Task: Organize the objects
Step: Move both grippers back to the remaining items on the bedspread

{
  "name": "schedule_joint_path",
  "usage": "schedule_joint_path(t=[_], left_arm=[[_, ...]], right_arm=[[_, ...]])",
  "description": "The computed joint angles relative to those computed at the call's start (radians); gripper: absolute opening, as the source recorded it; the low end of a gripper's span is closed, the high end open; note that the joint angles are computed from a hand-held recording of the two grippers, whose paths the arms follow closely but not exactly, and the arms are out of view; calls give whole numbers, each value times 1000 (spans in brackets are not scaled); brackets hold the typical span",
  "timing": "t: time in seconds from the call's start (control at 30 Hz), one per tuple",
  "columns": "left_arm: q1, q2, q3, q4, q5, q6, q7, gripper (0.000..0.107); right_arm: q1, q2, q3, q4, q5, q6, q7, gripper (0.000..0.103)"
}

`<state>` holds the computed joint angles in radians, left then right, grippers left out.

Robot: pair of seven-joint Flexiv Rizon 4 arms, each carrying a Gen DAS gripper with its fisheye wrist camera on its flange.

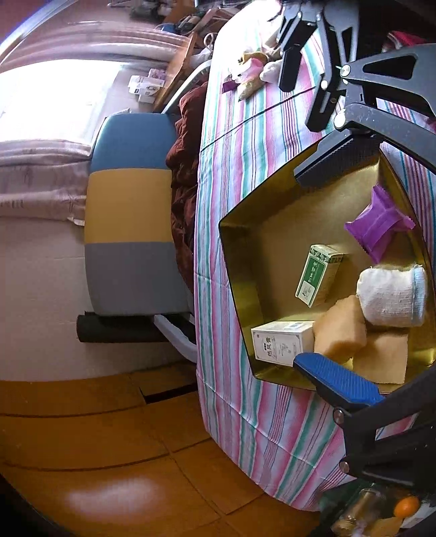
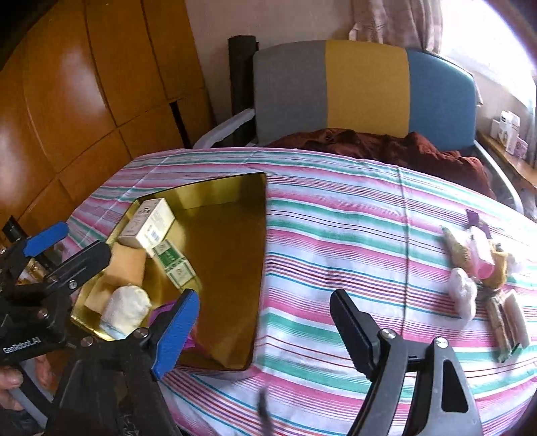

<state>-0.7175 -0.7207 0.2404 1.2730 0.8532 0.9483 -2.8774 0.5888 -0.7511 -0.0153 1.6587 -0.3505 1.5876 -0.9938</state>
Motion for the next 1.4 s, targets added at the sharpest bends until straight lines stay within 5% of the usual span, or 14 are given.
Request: schedule_joint_path(t=[0.43,0.93,1.17,1.4], left_arm=[[7,-41,-24,-59,-49,5,116,101],[35,-160,-64,-187,-228,119,392,101],[49,-244,-91,-288,-368,126,579,101],[67,-365,-147,-456,-525,72,795,101]], right_arm=[[2,35,-99,65,21,0,70,82],[-177,134,-136,171,74,-68,220,82],[-331,152,-61,149,96,-188,254,82],[-442,103,37,40,97,-361,134,79]])
